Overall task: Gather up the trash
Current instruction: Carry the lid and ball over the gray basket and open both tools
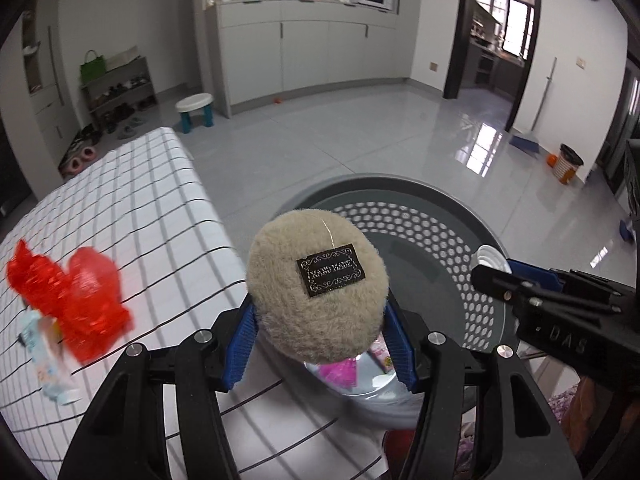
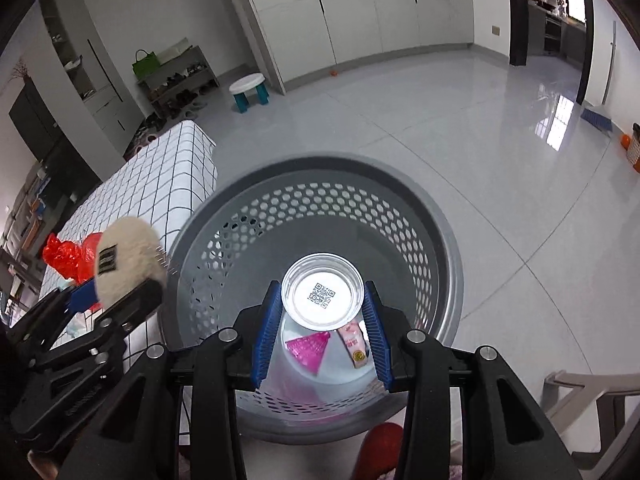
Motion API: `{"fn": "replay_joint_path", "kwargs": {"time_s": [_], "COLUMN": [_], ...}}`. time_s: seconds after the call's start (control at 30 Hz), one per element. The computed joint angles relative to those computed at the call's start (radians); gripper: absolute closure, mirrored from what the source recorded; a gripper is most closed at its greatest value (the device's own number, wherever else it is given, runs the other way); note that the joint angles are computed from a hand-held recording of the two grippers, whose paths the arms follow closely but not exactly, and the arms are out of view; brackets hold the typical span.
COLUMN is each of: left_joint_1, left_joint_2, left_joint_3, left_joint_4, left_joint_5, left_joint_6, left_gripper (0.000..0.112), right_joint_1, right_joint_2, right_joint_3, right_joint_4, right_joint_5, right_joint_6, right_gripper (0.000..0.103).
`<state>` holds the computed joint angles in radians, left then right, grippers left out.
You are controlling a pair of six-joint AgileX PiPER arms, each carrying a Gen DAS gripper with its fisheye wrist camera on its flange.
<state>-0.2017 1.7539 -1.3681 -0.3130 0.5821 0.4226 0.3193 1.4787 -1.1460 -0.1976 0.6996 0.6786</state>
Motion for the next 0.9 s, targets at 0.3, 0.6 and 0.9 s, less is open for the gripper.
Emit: {"fn": "replay_joint_path", "kwargs": {"time_s": [0.3,0.6,0.9], "left_joint_1": [-0.019,-0.015,-0.007], "left_joint_2": [0.061,0.039,0.032], "left_joint_3": [-0.054,-0.033,-0.025], "left_joint_4": [-0.019,-0.003,0.009], "left_joint_5": [0.038,0.024,0.035], "left_joint_6": [0.014,-0.012,-0.027], "left_gripper": [0.053,0.044,0.044], "right_joint_1": [-0.046,-0.048,-0.045], "right_joint_2": [0.03,0.005,0.003], "right_joint_3": [-0.006,0.013,0.017], "right_joint_4": [0.054,0.031,0.032], "right_joint_5": [0.012,-0.009,-0.01], "right_joint_6": [-0.035,-0.005,-0.004], "right_gripper": [0.064,0.048,0.048]}}
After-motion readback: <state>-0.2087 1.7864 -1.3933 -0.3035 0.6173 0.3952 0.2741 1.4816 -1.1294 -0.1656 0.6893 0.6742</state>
